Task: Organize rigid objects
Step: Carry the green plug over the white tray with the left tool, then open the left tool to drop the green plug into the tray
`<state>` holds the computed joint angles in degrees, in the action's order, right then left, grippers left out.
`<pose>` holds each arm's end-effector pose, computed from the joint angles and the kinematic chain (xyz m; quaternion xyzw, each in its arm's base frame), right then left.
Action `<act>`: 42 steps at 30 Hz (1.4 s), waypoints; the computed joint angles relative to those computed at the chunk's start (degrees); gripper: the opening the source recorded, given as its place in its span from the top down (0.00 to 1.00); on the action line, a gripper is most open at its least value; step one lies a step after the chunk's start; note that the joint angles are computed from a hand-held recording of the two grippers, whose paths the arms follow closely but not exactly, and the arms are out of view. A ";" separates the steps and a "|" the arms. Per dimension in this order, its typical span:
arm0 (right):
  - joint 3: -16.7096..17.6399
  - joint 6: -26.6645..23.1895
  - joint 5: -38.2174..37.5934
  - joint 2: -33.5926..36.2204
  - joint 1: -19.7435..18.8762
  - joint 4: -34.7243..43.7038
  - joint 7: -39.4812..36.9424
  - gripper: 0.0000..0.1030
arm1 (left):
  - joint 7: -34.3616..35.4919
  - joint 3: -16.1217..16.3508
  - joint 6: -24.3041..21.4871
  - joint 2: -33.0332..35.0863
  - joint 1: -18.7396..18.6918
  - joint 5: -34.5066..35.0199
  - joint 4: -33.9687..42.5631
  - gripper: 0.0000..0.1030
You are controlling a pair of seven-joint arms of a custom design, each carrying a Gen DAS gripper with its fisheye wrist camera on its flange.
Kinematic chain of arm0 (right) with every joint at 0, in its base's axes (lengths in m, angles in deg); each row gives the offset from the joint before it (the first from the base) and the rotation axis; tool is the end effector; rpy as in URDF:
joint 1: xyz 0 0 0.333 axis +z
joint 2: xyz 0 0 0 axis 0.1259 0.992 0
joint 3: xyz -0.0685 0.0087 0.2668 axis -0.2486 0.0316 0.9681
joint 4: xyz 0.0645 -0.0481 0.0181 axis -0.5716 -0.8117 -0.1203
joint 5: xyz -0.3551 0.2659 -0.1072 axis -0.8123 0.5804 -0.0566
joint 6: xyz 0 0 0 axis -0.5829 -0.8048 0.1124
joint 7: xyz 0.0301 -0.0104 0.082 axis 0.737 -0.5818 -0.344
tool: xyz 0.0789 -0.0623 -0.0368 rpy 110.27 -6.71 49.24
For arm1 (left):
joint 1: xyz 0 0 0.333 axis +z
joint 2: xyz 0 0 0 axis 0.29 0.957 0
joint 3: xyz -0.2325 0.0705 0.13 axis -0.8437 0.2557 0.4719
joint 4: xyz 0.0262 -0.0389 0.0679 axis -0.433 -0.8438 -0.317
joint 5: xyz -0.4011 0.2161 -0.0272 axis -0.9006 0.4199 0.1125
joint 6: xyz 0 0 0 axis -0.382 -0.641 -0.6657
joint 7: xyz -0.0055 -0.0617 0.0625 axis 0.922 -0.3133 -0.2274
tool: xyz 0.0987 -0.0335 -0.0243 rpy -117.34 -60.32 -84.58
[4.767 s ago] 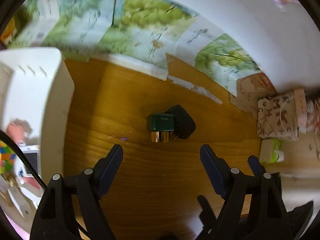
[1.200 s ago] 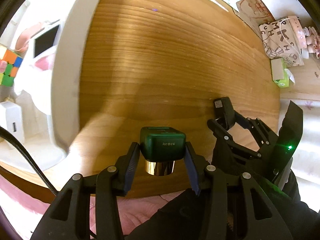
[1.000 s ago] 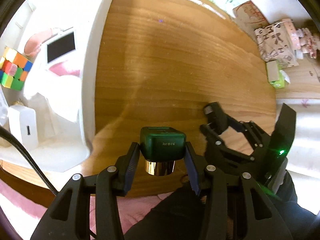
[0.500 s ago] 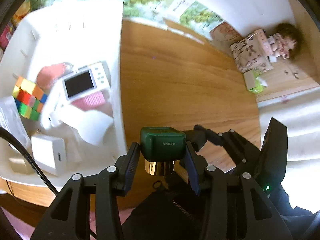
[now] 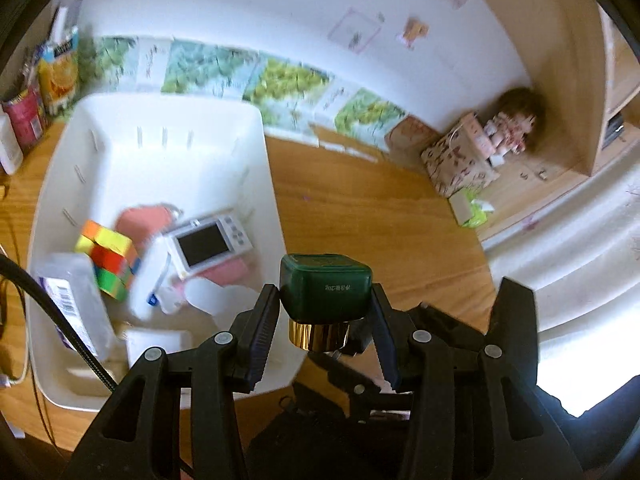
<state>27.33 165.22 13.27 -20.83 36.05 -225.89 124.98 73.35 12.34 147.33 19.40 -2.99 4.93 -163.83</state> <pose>0.4343 0.2242 0.4835 -0.8935 0.3074 -0.0873 0.3155 0.4082 -0.2320 0.5788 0.7376 -0.5773 0.3503 0.0008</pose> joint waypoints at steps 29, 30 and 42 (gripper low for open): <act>5.00 10.74 2.74 6.29 8.83 0.42 8.28 0.54 | -6.85 0.78 -9.94 -17.20 8.98 10.79 -12.80 0.21; 5.07 11.16 2.53 6.21 8.96 0.24 8.57 0.51 | -6.41 0.75 -9.64 -17.25 9.06 11.09 -12.78 0.21; 4.76 18.43 -1.38 1.36 11.67 -4.95 9.81 0.40 | -5.44 -1.27 -6.84 -15.27 9.18 13.41 -11.47 0.21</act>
